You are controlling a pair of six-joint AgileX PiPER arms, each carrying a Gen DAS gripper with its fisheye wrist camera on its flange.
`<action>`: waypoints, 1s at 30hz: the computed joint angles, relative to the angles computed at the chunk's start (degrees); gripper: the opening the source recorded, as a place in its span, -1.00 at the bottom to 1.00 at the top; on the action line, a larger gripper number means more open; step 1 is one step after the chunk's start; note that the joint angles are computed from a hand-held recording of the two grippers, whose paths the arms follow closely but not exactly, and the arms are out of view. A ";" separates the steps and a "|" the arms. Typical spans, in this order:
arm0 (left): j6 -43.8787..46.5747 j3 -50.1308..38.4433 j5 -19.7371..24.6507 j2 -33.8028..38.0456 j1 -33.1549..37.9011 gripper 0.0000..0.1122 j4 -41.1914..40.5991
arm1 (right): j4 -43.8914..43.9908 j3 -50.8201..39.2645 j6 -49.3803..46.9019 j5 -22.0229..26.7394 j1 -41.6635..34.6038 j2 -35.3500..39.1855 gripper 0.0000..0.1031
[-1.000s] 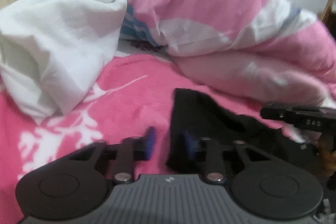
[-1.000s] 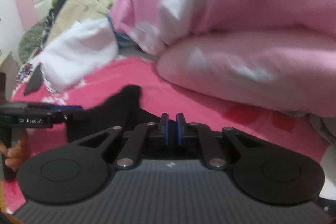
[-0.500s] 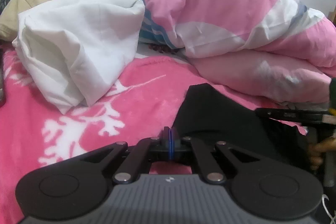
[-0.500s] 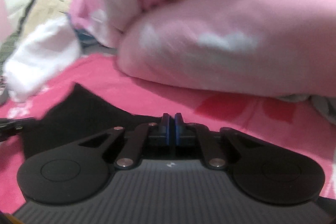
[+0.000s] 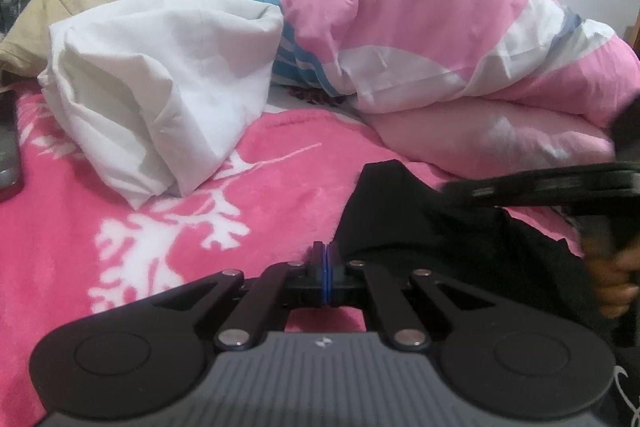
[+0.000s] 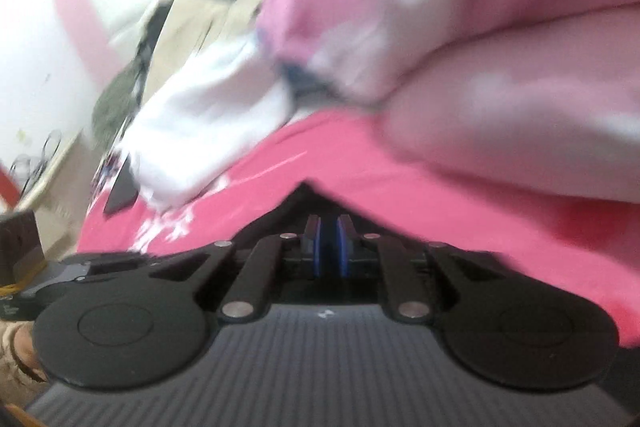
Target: Fold clothes
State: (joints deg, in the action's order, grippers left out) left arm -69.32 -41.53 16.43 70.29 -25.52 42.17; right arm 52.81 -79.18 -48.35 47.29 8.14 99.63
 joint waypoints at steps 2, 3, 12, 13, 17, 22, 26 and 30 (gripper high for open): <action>-0.33 0.03 0.50 -0.15 -0.21 -0.97 0.39 | -4.07 -2.60 3.60 -5.64 5.09 4.00 -0.89; -0.50 0.05 0.75 -0.23 -0.31 -0.94 0.59 | -5.56 -3.67 5.55 -7.91 6.78 5.27 -0.89; -19.61 1.81 5.85 -5.54 -6.10 -0.48 24.07 | 3.76 3.30 2.87 4.14 -17.49 -12.06 -0.84; -22.07 1.30 6.32 -5.26 -7.23 -0.48 27.76 | 2.28 3.58 2.80 7.08 -21.67 -13.82 -0.83; -9.98 -5.32 0.83 0.77 -6.50 -0.47 20.01 | -4.01 5.32 -0.72 14.18 -31.05 -16.75 -0.80; 2.37 -13.79 2.32 13.77 -6.15 -0.48 8.09 | -5.01 9.07 -7.13 14.94 -27.50 -12.64 -0.80; 0.75 -12.19 -0.44 15.43 -3.52 -0.63 5.90 | -0.69 9.59 -10.46 5.17 -26.58 -7.50 -0.98; 1.46 -11.40 -1.04 14.86 -2.72 -0.65 4.39 | 0.70 7.29 -1.98 -4.39 -32.07 -4.74 -0.97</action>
